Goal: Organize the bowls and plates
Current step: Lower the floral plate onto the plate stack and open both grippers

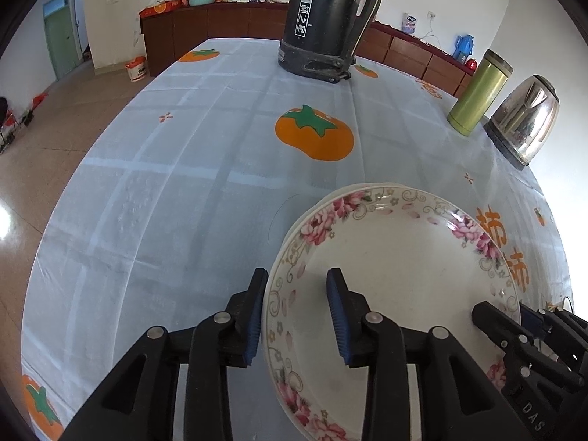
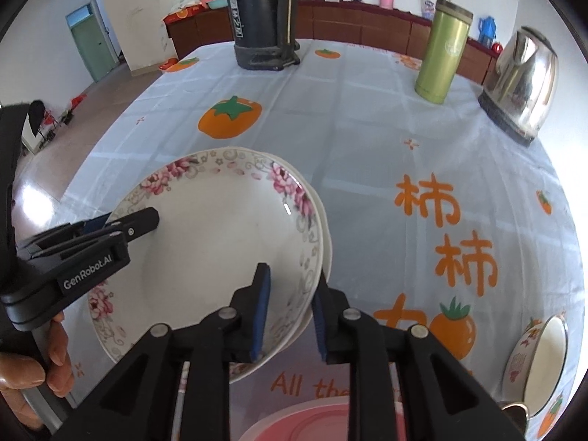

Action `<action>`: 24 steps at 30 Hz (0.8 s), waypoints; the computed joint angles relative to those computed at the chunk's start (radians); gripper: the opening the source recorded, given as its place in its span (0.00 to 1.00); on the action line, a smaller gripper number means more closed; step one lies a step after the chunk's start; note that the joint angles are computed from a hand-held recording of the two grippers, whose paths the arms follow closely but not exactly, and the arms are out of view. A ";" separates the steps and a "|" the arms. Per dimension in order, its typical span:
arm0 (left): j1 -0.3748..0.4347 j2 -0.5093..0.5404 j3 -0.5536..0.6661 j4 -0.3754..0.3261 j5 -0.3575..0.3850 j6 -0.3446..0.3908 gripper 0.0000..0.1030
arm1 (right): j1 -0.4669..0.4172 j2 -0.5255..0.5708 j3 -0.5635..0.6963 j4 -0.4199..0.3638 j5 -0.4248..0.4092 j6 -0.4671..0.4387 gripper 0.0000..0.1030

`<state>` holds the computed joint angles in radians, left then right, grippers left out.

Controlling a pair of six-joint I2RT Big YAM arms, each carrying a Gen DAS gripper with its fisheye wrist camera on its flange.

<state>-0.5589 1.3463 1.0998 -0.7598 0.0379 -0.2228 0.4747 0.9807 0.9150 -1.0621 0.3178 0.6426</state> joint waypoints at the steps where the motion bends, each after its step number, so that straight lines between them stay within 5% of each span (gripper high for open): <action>1: -0.001 0.002 0.002 0.000 -0.002 -0.001 0.34 | 0.006 0.002 0.000 -0.001 0.013 -0.004 0.23; 8: -0.022 0.016 0.010 0.004 -0.052 0.008 0.36 | 0.052 0.032 0.007 -0.042 0.129 -0.015 0.24; 17: -0.025 0.017 0.005 0.018 -0.060 0.002 0.38 | 0.044 0.032 -0.003 -0.040 0.129 -0.027 0.24; 21: -0.032 0.013 -0.004 0.035 -0.072 0.011 0.42 | 0.039 0.031 -0.008 -0.028 0.114 -0.026 0.30; 24: -0.028 0.004 -0.018 0.058 -0.061 0.012 0.43 | 0.030 0.025 -0.017 -0.009 0.073 -0.020 0.44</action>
